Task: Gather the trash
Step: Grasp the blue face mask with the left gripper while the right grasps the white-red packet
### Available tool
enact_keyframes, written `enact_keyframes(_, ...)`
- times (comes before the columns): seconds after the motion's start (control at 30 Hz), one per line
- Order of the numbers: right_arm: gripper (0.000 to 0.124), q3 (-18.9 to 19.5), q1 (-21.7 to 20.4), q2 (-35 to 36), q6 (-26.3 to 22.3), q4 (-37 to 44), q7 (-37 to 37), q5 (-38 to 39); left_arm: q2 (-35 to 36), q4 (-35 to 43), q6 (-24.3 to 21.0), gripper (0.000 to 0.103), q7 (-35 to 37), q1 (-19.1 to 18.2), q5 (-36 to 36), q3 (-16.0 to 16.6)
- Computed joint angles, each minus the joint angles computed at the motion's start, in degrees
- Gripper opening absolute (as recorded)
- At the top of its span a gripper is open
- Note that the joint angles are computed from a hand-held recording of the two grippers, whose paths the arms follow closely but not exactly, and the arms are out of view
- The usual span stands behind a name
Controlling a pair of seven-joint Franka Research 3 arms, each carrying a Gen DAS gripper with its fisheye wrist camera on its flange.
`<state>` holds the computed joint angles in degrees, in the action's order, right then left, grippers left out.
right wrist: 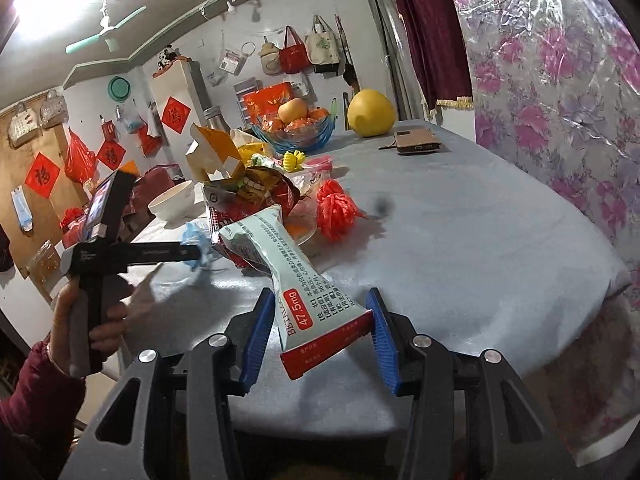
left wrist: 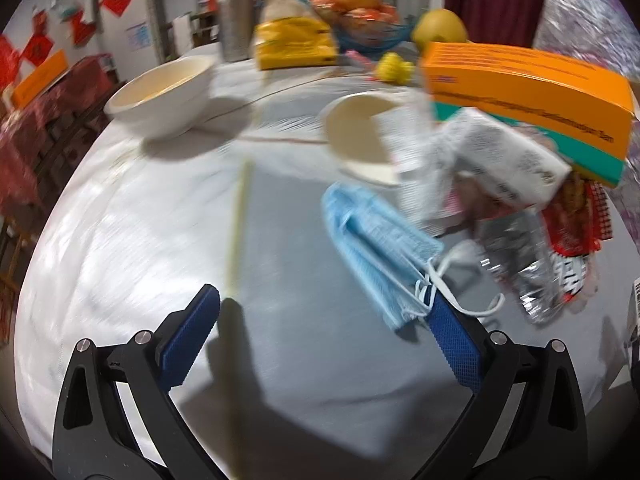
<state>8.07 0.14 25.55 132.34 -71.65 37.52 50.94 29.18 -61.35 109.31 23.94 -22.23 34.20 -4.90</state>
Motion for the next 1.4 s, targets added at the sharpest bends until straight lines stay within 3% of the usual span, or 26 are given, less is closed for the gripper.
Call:
enact_keyframes(0.1, 0.047, -0.16, -0.19, 0.05, -0.40, -0.15, 0.43, -0.16, -3.90, -5.94, -0.64, 0.097, -1.79, -0.56, 1.97, 0.01)
enact_keyframes(0.2, 0.047, -0.31, -0.27, 0.01, -0.68, -0.33, 0.79, -0.45, -5.02, -7.61, -1.67, 0.097, -1.64, -1.23, 4.66, -0.52)
enact_keyframes(0.3, 0.047, -0.30, -0.25, -0.24, -0.80, -0.68, 0.76, -0.51, -5.06, -7.50, 0.07, 0.097, -1.33, -0.84, 4.97, -1.25)
enact_keyframes(0.53, 0.047, -0.45, -0.28, -1.73, 0.32, -2.80, -1.12, 0.87, 3.14, 4.99, -0.73, 0.097, 1.50, -1.20, 4.09, 0.53)
enact_keyframes(0.57, 0.047, -0.58, -0.32, -1.69, 0.38, -2.79, -0.94, 0.92, 4.10, 6.18, -0.71, 0.094, 1.70, -0.81, 2.76, 0.57)
enact_keyframes(0.63, 0.047, -0.83, -0.52, -1.47, 0.40, -2.59, -0.43, 0.99, 3.76, 5.09, 1.00, 0.080, 1.70, -0.37, 1.34, 0.67)
enact_keyframes(0.7, 0.047, -0.98, -0.82, -1.43, 0.58, -2.72, -0.09, 1.15, 2.73, 3.21, 2.68, 0.055, 1.53, -0.90, 2.27, 1.17)
enact_keyframes(0.73, 0.047, -1.11, -0.99, -1.32, 0.58, -2.67, 0.30, 1.15, 1.93, 1.74, 4.41, 0.050, 1.86, -0.68, 2.16, 0.91)
enact_keyframes(0.8, 0.047, -1.17, -1.32, -1.22, 0.56, -2.68, 0.78, 1.27, 1.04, 0.27, 5.87, 0.030, 1.66, -0.73, 2.25, 0.79)
enact_keyframes(0.87, 0.047, -1.27, -1.64, -1.54, 1.04, -3.27, 0.74, 1.43, -1.13, -2.92, 8.08, 0.024, 0.23, -0.99, 2.94, 0.67)
enact_keyframes(0.97, 0.047, -1.40, -2.11, -2.23, 1.79, -4.37, 0.23, 2.00, -4.54, -7.49, 10.52, 0.021, -2.12, -1.48, 4.85, 0.25)
enact_keyframes(1.1, 0.047, -1.76, -3.01, -2.57, 1.45, -4.68, 0.65, 3.02, -7.59, -10.40, 10.39, 0.021, -3.90, -2.52, 7.86, -0.79)
enact_keyframes(1.33, 0.047, -2.72, -5.01, -5.24, 3.59, -7.94, -0.90, 6.39, -6.83, -7.53, 8.36, 0.021, -3.14, -4.40, 11.69, -1.81)
enact_keyframes(1.4, 0.047, -3.13, -5.29, -5.77, 4.04, -8.59, -1.46, 6.93, -7.04, -8.07, 9.84, 0.021, -3.39, -3.76, 9.79, -2.26)
